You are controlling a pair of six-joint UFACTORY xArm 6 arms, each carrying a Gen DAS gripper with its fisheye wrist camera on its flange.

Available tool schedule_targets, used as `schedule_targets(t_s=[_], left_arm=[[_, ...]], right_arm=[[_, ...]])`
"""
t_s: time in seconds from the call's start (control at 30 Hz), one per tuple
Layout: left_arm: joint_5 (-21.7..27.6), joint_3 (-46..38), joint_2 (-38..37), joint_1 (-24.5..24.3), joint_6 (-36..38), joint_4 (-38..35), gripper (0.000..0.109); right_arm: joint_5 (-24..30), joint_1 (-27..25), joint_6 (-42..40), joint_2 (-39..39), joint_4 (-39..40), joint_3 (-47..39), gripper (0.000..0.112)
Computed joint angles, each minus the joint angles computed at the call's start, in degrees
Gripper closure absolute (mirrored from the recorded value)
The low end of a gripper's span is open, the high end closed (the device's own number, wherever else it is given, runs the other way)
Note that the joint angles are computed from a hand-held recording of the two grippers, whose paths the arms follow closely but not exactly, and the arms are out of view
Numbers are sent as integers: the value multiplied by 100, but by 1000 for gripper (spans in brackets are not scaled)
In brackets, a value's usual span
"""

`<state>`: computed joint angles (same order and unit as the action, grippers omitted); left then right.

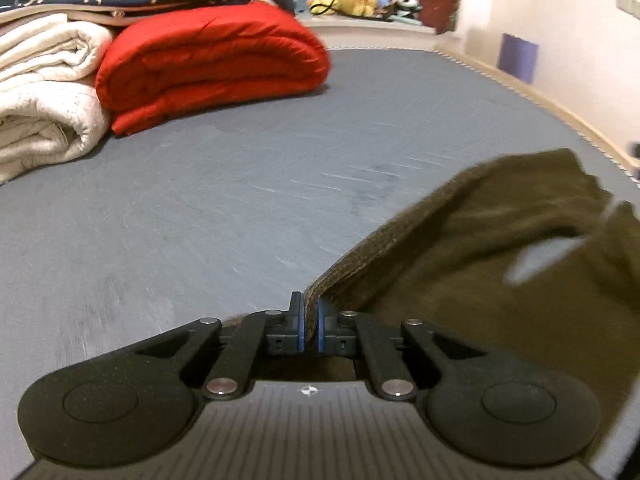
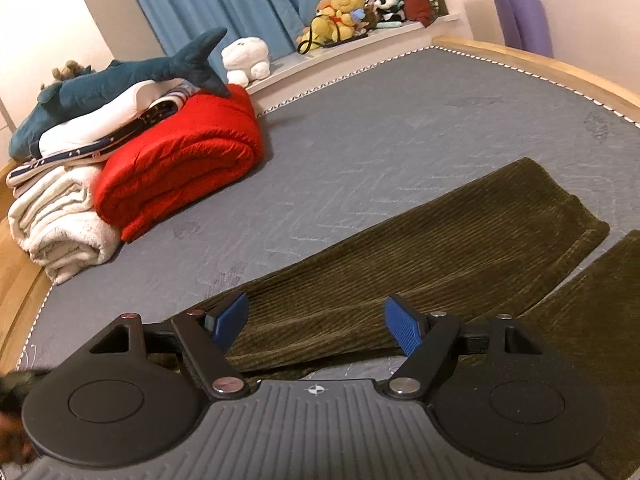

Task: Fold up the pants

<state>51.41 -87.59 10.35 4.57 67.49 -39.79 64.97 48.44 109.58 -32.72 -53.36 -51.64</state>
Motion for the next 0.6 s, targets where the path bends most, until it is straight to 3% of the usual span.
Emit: schedule_targets(t_s=[0.2,0.3,0.33,0.4,0.47,0.53,0.6], left_arm=[[254,2379,-1957,217,-131,347,103],[96,2825,-2252,-22,-569,1336,102],[249,2764,-2201,-7,-750,1422,101],[684,2439,-1981,196,-1308,1202,89],[992,2221,-1905,455,-1706,801,58],[1341,1982,-1772,719,-2135,480,43],[1753,1671,-1442,841,-2735,632,42]], right_arm=[[212,141,435,-243,-15,217,35],[353,233,523,-247,25,223,35],[366,247,542,-262,45,240,35],[372,274,578,-277,76,269,35],[437,320,583,-255,98,263,35],[498,361,586,-282,116,294,35],[591,414,616,-325,127,332,35]])
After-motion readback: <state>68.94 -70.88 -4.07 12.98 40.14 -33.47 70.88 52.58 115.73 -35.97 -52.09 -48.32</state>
